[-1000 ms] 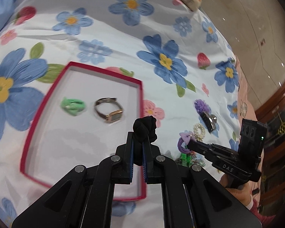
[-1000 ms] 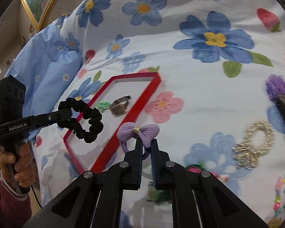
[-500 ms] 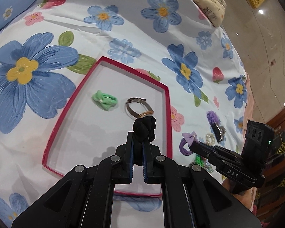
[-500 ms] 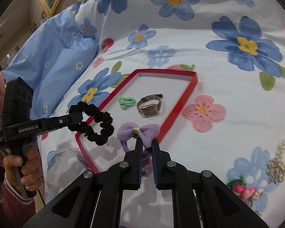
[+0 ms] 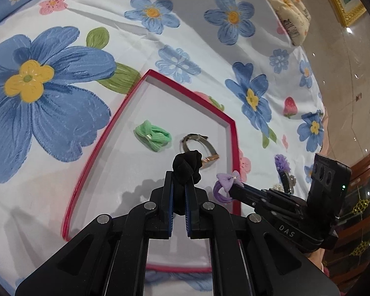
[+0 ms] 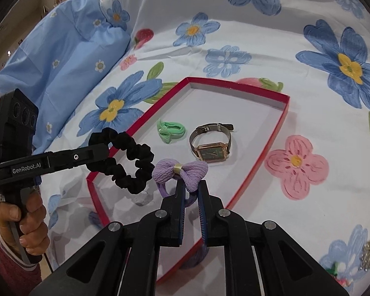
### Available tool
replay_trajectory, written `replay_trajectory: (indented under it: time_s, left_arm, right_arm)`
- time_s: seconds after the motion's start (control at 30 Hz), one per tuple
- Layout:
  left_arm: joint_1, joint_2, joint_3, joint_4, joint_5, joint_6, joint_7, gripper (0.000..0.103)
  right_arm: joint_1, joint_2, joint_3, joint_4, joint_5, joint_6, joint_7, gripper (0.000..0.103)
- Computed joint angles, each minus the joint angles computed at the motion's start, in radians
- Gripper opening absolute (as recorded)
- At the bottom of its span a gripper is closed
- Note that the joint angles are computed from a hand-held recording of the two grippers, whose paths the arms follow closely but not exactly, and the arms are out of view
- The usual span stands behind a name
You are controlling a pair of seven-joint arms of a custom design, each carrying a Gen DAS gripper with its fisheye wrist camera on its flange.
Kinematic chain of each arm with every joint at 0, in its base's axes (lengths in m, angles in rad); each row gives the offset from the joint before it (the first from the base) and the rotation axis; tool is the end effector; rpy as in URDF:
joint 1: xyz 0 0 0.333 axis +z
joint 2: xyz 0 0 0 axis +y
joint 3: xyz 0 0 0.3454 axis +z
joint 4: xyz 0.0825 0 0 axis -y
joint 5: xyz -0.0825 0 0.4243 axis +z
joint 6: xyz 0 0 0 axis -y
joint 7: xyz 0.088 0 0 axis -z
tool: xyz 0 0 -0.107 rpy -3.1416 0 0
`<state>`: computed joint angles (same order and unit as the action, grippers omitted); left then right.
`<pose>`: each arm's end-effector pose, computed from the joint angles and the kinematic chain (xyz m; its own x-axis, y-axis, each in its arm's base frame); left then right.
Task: Organize jewelry
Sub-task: 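Carry scrunchie and purple bow tie into the tray and open both tools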
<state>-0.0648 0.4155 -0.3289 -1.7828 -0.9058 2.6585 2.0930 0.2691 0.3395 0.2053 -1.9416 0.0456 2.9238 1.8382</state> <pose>0.6877 -0.2343 0.3790 -0.2517 -0.7751 0.5795 -0.8980 -0.0363 -0.4386 0.6315 0.3078 0.3885 0.2046 -0.9444 -0.2572 -0.8339 -0.0306 -0.5511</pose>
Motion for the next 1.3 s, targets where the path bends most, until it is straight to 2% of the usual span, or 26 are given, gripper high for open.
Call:
replay_trajectory:
  time_s: [0.23, 0.53, 0.67, 0.77, 0.83, 0.97, 1.13, 1.23, 1.3]
  left_arm:
    - [-0.026, 0.083, 0.028, 0.075, 0.111, -0.009, -0.104, 0.006]
    - [-0.053, 0.12, 0.051, 0.105, 0.278, -0.001, -0.227, 0.009]
    - [-0.061, 0.121, 0.057, 0.105, 0.33, 0.008, -0.263, 0.024]
    - [-0.076, 0.12, 0.074, 0.107, 0.377, 0.008, -0.307, 0.036]
    - [-0.077, 0.117, 0.076, 0.104, 0.398, 0.007, -0.324, 0.037]
    - [-0.07, 0.095, 0.07, 0.08, 0.41, 0.022, -0.346, 0.049]
    - [-0.051, 0.037, 0.045, 0.013, 0.382, 0.06, -0.318, 0.053]
    - [-0.04, -0.005, 0.027, -0.034, 0.342, 0.085, -0.288, 0.053]
    - [-0.037, -0.029, 0.018, -0.059, 0.316, 0.095, -0.266, 0.053]
  right_arm:
    - [0.067, 0.069, -0.08, 0.107, -0.113, -0.133, 0.071, 0.012]
    - [0.064, 0.095, -0.08, 0.144, -0.154, -0.171, 0.081, 0.015]
    - [0.058, 0.093, -0.073, 0.142, -0.147, -0.172, 0.069, 0.021]
    - [0.054, 0.089, -0.067, 0.136, -0.136, -0.164, 0.064, 0.022]
    - [0.057, 0.082, -0.07, 0.129, -0.138, -0.155, 0.069, 0.023]
    - [0.053, 0.06, -0.064, 0.105, -0.131, -0.132, 0.067, 0.025]
    - [0.028, 0.001, -0.039, 0.025, -0.085, -0.058, 0.053, 0.026]
    - [0.025, -0.047, -0.037, -0.042, -0.065, -0.001, 0.064, 0.032]
    - [0.024, -0.074, -0.038, -0.081, -0.058, 0.025, 0.078, 0.033]
